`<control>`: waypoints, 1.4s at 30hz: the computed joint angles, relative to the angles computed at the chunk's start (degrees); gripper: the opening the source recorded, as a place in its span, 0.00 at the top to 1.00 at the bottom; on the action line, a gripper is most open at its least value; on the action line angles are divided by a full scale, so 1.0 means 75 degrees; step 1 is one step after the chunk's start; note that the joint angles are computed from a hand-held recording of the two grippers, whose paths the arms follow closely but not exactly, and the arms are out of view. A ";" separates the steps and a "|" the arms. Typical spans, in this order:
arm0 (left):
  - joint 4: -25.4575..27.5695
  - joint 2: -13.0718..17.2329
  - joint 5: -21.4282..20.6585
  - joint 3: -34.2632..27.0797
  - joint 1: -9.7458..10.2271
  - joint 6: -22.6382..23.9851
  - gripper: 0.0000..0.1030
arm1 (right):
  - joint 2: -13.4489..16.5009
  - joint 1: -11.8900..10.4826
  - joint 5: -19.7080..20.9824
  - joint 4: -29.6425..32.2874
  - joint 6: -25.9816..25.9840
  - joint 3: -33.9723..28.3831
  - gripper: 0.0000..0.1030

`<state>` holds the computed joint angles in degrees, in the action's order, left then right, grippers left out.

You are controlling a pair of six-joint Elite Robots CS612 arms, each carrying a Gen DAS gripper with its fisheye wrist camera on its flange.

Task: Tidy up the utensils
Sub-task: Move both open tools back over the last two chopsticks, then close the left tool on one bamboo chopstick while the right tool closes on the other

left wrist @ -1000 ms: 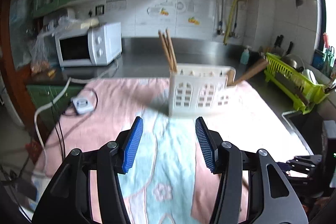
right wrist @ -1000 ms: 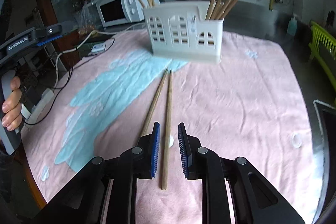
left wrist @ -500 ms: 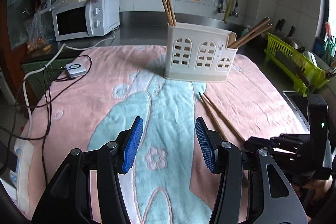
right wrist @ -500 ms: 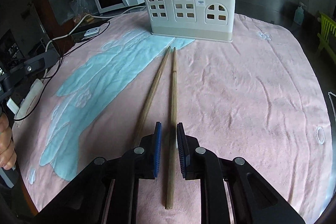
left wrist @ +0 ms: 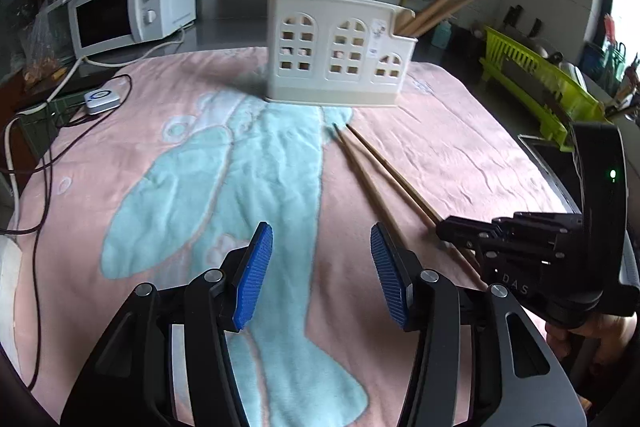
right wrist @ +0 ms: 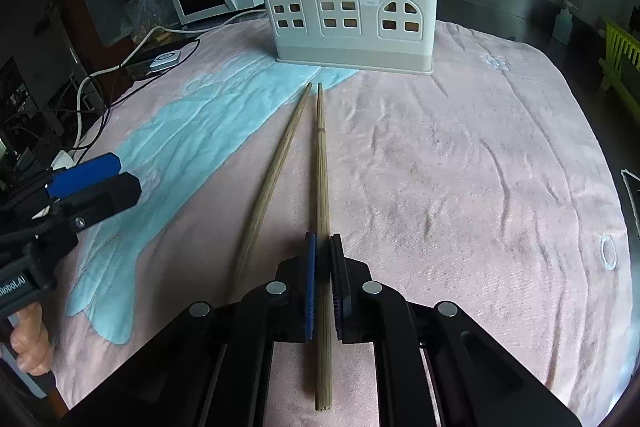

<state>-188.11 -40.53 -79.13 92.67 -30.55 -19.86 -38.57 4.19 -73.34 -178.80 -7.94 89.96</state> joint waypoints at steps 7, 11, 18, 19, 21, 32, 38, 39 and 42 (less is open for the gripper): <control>0.0210 0.0154 -0.0255 -0.0221 -0.0173 0.0030 0.51 | -0.0103 -0.0114 0.0003 -0.0217 0.0251 0.0190 0.93; 0.0468 0.0232 -0.0366 -0.0371 -0.0236 -0.0066 0.58 | -0.0112 -0.0150 -0.0026 -0.0238 0.0312 0.0240 0.93; 0.0930 0.0397 -0.0381 -0.0632 -0.0274 -0.0497 0.73 | -0.0091 -0.0194 0.0066 -0.0222 0.0395 0.0269 0.93; 0.0970 0.0414 -0.0362 -0.0655 -0.0278 -0.0505 0.75 | -0.0092 -0.0209 0.0085 -0.0218 0.0406 0.0281 0.93; 0.1037 0.0444 -0.0367 -0.0698 -0.0280 -0.0535 0.76 | -0.0084 -0.0240 0.0148 -0.0194 0.0452 0.0289 0.93; 0.1361 0.0496 -0.0033 -0.0870 -0.0339 -0.0593 0.87 | -0.0067 -0.0260 0.0221 -0.0280 0.0509 0.0320 0.93; 0.1449 0.0450 -0.0113 -0.0833 -0.0261 -0.0481 0.93 | -0.0112 -0.0225 0.0091 -0.0330 0.0405 0.0412 0.92; 0.1426 0.0446 -0.0151 -0.0816 -0.0238 -0.0481 0.93 | -0.0124 -0.0220 0.0074 -0.0343 0.0378 0.0438 0.92; 0.1295 0.0448 -0.0315 -0.0767 -0.0185 -0.0363 0.93 | -0.0134 -0.0198 -0.0019 -0.0408 0.0294 0.0482 0.92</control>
<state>-178.40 -37.17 -81.50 86.91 -31.93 -22.59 -39.57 2.70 -73.49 -181.86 -5.73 93.58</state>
